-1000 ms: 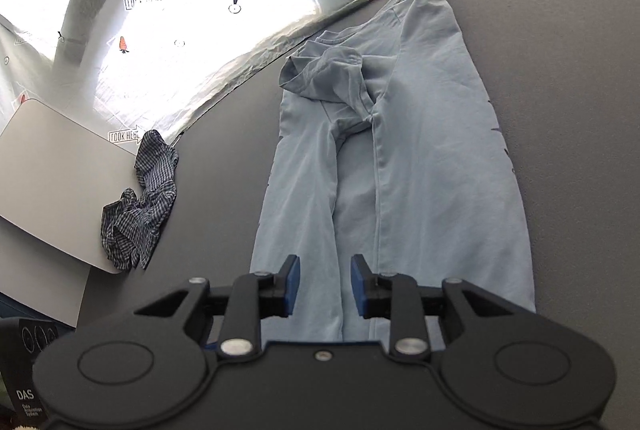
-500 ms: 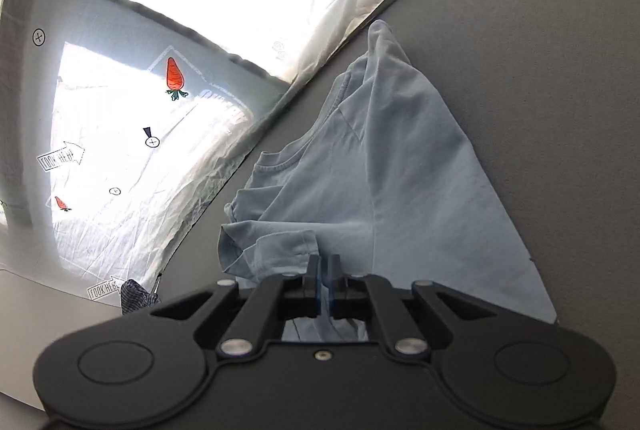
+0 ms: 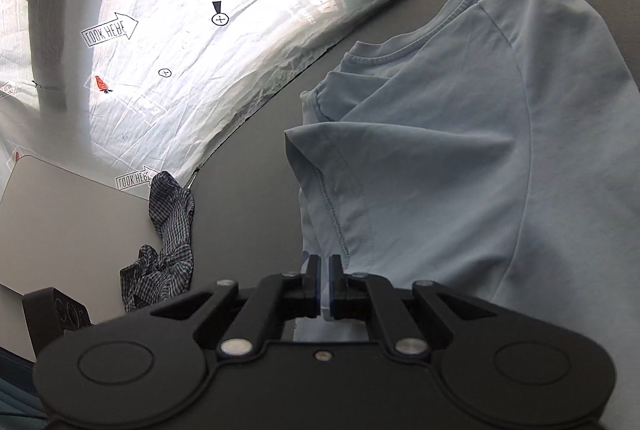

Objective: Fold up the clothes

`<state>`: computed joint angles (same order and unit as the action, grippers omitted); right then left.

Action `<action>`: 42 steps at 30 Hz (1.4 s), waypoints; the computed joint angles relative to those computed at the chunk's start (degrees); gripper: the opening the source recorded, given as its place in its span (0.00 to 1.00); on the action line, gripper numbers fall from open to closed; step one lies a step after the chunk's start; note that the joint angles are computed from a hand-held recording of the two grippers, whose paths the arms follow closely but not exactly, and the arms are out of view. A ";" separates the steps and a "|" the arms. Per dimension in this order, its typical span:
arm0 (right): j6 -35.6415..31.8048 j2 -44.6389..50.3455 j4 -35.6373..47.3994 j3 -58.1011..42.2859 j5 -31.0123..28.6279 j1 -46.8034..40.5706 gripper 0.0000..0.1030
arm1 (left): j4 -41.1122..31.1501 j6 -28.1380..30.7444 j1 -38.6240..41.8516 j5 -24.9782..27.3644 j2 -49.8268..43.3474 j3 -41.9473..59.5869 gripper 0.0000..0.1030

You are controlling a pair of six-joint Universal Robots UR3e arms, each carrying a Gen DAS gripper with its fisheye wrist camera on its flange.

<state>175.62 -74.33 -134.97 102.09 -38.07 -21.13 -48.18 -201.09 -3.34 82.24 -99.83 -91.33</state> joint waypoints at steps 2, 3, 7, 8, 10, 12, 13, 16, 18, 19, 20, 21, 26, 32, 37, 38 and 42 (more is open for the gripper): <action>3.71 2.26 -3.87 -1.37 -3.97 0.22 0.04 | -0.02 0.06 0.08 -0.60 0.00 -0.54 0.57; 4.44 3.90 -3.83 -3.04 -6.03 0.61 0.04 | -0.09 -0.07 -0.13 -0.70 -0.15 -0.68 0.57; 1.09 5.02 -0.61 -4.50 -6.98 2.42 0.04 | -0.86 -0.83 -1.23 -1.22 -1.72 0.21 0.57; -0.30 4.72 1.09 -4.94 -6.72 2.85 0.04 | -1.37 -1.09 -1.62 -1.02 -2.26 0.77 0.57; -3.39 4.22 3.99 -6.20 -6.11 3.26 0.04 | -1.70 -1.30 -2.65 0.24 -2.94 1.54 0.59; -3.19 4.43 2.05 -7.45 -6.77 3.72 0.05 | -2.19 -1.14 -3.20 0.72 -3.45 2.36 0.61; -1.86 4.88 -1.14 -7.94 -7.88 4.18 0.07 | -2.25 -1.35 -3.28 0.85 -3.54 2.46 0.61; 1.11 7.57 -9.59 -11.25 -14.45 6.75 0.32 | -2.29 -1.80 -2.99 0.23 -3.43 2.40 0.65; 2.26 10.13 -14.76 -13.32 -17.96 8.14 0.40 | -2.29 -1.95 -2.85 -0.14 -3.44 2.45 0.67; 3.16 11.50 -16.14 -14.52 -18.63 8.46 0.41 | -2.26 -1.91 -2.85 -0.18 -3.39 2.40 0.67; 3.98 12.85 -17.11 -15.77 -19.08 8.71 0.41 | -2.18 -1.81 -2.92 -0.13 -3.40 2.39 0.67; 4.38 14.02 -16.58 -17.02 -18.48 8.76 0.41 | -2.10 -1.70 -2.99 -0.08 -3.41 2.38 0.68; -7.04 14.25 -4.33 -18.90 -11.55 10.40 0.30 | -1.89 -1.09 -3.59 0.46 -3.70 2.65 0.70; -5.71 6.46 1.82 -11.63 -0.40 6.18 0.36 | -5.25 -0.76 -3.86 0.11 -0.22 0.82 0.70; -12.83 -9.18 3.62 0.54 -7.56 1.17 0.49 | -8.38 1.48 -6.64 2.13 8.31 -6.13 0.70; -14.99 -12.81 4.40 3.42 -9.14 -0.44 0.51 | -9.06 1.84 -7.65 3.12 10.19 -7.61 0.70; -25.93 -29.34 11.92 15.43 -17.65 -9.55 0.60 | -10.63 -1.36 -11.48 4.95 20.50 -17.08 0.70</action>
